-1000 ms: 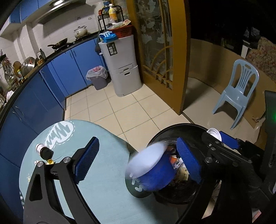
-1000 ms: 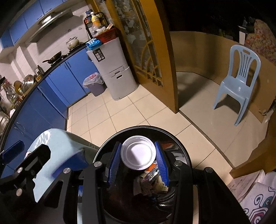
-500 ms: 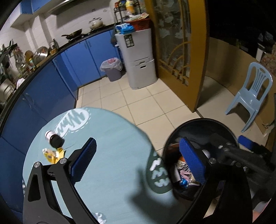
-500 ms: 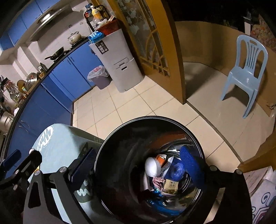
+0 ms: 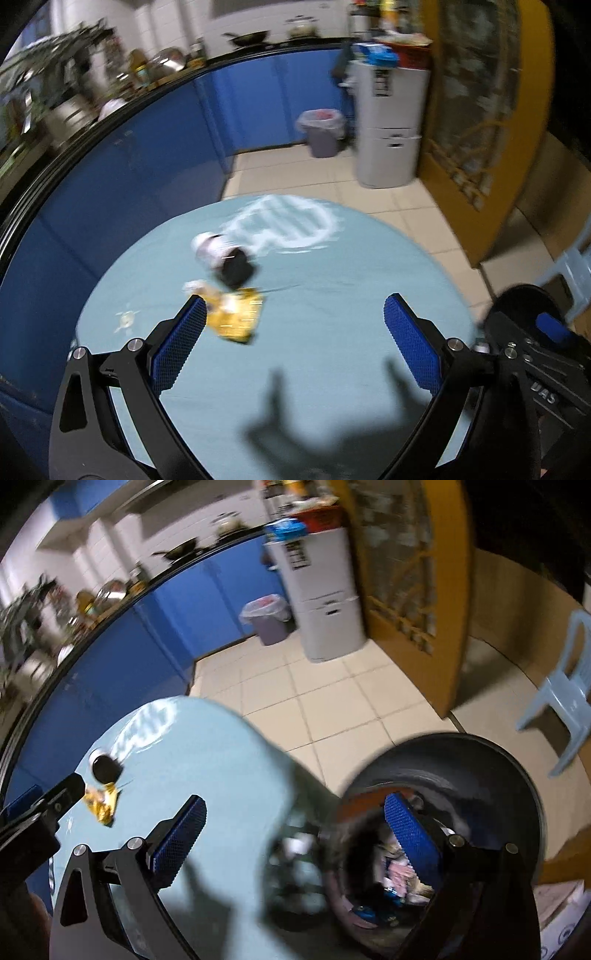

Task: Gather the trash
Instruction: 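Move the left tool to the yellow chip bag and grasp it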

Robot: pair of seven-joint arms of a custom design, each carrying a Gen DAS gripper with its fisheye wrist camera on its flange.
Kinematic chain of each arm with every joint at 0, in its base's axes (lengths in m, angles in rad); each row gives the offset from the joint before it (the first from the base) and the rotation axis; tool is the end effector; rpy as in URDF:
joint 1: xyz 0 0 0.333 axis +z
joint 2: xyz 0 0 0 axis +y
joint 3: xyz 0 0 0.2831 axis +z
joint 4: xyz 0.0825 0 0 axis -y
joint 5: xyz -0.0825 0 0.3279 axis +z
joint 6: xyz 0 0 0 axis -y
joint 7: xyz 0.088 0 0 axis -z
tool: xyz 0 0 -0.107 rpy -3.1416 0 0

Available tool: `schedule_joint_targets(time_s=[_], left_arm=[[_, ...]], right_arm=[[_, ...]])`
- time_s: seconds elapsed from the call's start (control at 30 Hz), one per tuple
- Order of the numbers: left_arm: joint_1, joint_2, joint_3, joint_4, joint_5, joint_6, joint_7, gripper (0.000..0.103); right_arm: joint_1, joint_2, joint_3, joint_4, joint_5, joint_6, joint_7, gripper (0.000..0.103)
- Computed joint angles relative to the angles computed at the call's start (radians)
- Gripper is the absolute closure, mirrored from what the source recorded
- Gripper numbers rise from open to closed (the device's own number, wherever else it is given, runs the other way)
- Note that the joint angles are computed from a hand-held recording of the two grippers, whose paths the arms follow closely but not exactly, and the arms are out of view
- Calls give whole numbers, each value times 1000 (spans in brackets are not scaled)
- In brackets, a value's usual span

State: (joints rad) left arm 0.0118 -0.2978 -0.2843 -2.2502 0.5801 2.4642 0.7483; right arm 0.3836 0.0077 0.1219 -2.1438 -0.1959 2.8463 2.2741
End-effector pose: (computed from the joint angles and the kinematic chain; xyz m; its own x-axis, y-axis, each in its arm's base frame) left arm 0.4422 -0.1353 0.5259 0.2239 -0.9628 -0.1515 -0.7630 -0.0764 -0.6419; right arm 0.4672 0.2702 0.4779 0.0627 -0.9577 -0.2809 -0.8050 0.1178 -0.5815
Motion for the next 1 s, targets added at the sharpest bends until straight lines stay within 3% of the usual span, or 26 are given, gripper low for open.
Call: schedule_joint_targets(time_s=[0.2, 0.57, 0.8, 0.97, 1.0], left_arm=[[47, -4, 83, -56, -100, 43, 67, 7], [85, 103, 120, -31, -203, 78, 189, 7], [91, 138, 140, -25, -198, 68, 194, 8], [99, 126, 181, -50, -297, 93, 264, 27], [107, 130, 174, -44, -283, 91, 252, 39]], right_arm=[[42, 102, 17, 169, -73, -94, 41, 8], [93, 204, 9, 328, -124, -213, 65, 8], [113, 248, 7, 394, -133, -251, 56, 8], [129, 297, 12, 462, -123, -275, 34, 8], [133, 310, 13, 478, -119, -279, 28, 8]])
